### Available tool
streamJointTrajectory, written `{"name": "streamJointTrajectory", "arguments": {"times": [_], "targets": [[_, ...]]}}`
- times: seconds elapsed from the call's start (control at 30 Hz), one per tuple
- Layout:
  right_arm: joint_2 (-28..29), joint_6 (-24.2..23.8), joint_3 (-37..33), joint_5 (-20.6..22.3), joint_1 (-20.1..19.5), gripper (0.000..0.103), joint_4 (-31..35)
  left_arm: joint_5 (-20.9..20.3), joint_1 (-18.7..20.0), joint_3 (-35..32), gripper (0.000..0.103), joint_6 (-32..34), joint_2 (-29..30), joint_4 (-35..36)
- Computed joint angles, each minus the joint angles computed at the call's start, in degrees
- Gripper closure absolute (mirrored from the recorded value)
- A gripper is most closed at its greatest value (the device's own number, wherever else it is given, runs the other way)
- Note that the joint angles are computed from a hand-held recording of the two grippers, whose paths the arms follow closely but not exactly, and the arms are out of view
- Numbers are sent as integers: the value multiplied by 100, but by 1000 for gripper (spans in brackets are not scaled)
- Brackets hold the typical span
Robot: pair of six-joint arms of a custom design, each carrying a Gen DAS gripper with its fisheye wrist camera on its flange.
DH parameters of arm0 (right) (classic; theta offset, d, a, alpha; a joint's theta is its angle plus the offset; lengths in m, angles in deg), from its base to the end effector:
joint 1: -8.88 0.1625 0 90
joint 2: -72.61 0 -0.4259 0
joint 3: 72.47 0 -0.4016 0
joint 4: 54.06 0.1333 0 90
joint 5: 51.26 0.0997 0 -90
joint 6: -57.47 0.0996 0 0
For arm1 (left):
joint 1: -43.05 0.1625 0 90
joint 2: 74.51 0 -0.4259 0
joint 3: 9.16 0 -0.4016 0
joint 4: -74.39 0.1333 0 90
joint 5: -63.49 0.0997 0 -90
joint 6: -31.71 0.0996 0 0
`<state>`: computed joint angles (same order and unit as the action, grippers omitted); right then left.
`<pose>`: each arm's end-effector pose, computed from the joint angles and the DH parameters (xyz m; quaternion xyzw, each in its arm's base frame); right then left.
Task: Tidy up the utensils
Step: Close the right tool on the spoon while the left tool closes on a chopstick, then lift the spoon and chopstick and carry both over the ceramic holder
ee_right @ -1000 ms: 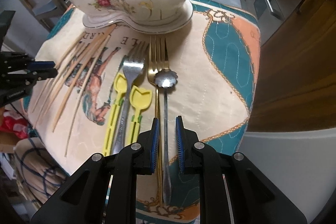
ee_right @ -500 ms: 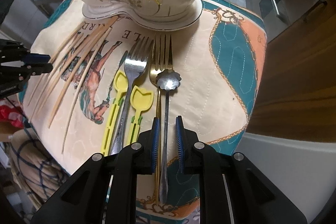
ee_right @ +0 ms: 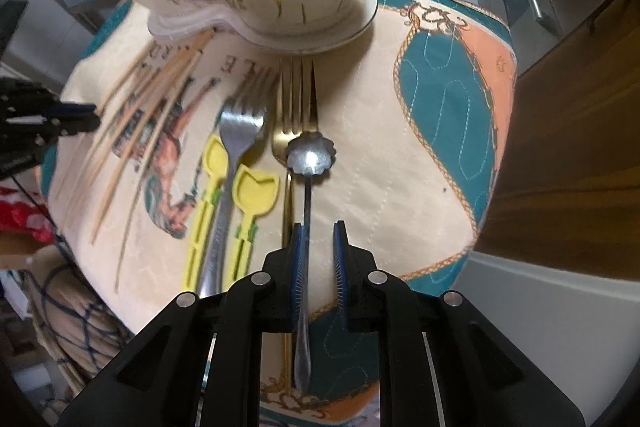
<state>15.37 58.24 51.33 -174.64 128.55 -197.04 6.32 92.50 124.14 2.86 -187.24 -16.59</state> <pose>0.2997 -0.3674 0.0479 0.2702 -0.9126 -0.0344 0.3049 -0.0380 -0.3325 0.3019 0.1442 0.9354 -0.0244 0.3218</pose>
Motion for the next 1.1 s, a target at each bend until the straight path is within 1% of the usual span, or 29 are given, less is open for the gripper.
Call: {"name": "streamJointTrajectory", "arguments": {"times": [0.1,0.2,0.3,0.37,0.43,0.47,0.53,0.57,0.6,0.63,0.67,0.77,0.83,0.9,0.97,1.0,1.1], "targets": [[22,-102,11,-31,-25,88,-34,30,24,-18,92,55,25,17],[91,-70,-64,-131,28,88,53,77,-16,-51,92,-19,112,126],[268,21,-257,-386,186,88,399,102,-130,-93,92,-215,265,319],[369,203,-417,-500,252,88,726,132,-179,-155,92,-330,415,460],[438,375,-537,-505,286,88,916,144,-203,-202,92,-386,539,530],[480,475,-591,-443,345,88,942,146,-210,-217,92,-396,562,553],[539,528,-675,-271,336,88,830,143,-194,-230,92,-390,586,522],[560,542,-685,-163,285,88,773,135,-173,-230,92,-370,587,466],[605,548,-702,-145,247,88,833,120,-154,-233,92,-340,587,422],[604,416,-651,-163,257,88,682,105,-131,-247,92,-315,603,384],[613,437,-667,-130,248,88,675,90,-110,-244,92,-267,585,349],[689,388,-759,-176,280,90,754,100,-24,-240,92,-115,516,286],[731,392,-800,-256,334,91,846,131,3,-244,97,-76,523,258],[809,356,-859,-318,378,99,904,164,25,-236,97,-22,512,261],[903,354,-936,-411,459,99,989,186,11,-227,97,-7,510,278],[814,358,-812,-430,476,99,967,185,-12,-200,97,-27,489,280],[797,392,-789,-430,512,99,931,176,-30,-143,97,-6,385,225]]}}
